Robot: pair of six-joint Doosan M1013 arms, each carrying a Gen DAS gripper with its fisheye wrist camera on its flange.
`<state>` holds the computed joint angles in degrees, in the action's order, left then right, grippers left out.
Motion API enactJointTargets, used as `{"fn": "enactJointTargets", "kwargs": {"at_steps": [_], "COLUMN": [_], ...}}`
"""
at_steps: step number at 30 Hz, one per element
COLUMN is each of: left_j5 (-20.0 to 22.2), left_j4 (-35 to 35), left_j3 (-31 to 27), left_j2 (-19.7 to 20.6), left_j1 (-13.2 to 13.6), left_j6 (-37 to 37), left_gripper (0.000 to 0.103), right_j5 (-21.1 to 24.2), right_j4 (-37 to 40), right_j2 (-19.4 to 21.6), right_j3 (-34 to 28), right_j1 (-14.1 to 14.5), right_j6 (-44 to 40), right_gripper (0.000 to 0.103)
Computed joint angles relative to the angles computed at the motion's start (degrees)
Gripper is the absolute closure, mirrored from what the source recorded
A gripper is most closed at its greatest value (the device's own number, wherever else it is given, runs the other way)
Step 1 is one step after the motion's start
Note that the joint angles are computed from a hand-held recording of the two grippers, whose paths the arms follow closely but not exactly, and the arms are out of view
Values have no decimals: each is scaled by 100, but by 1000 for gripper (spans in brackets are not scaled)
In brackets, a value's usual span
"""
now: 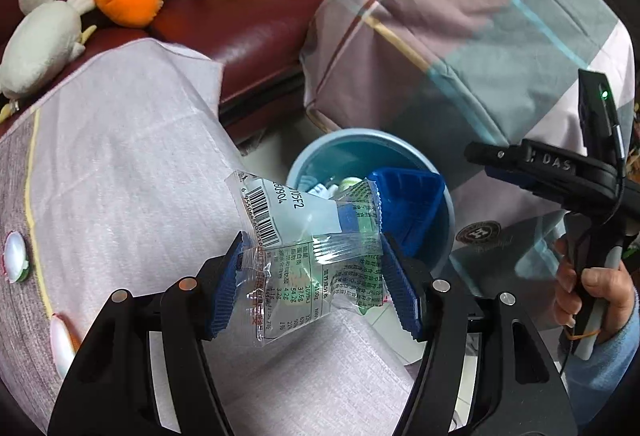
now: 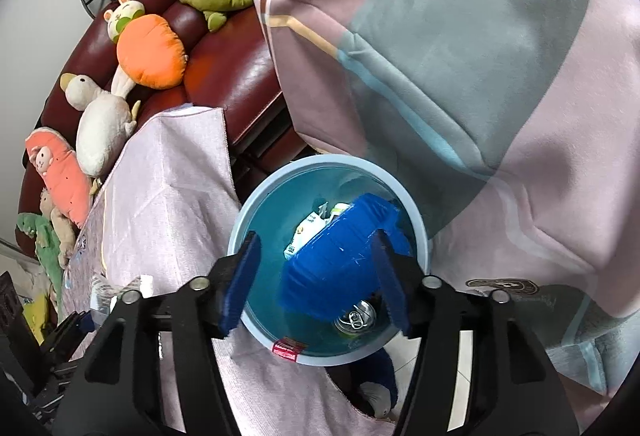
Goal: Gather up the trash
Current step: 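Carry the tray and bag over the teal bin and open both tools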
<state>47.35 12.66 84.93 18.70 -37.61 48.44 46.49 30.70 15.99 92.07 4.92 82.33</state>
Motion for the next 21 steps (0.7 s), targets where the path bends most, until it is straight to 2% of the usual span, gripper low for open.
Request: {"fn": "enactJointTargets", "kwargs": {"at_steps": [4,13,17,21], "left_j5": [25,67,48,123], "left_j4": [-152,-364,-491,-530], "left_j3": [-78,-301,-437,-525], "left_j2": [123,418,548,623], "left_j1": [-4,9,41,38], "left_j6": [155,447,557,635], "left_gripper": [37,35,28,17], "right_j5": [-20,47,34,44], "right_j4": [-45,-92,-185,-285], "right_j2": [0,42,60,76], "right_j3": [7,-7,-43,-55], "right_j1": [-24,-47,-27,-13], "right_j6": [34,94,176,267], "right_gripper": [36,36,36,36]}}
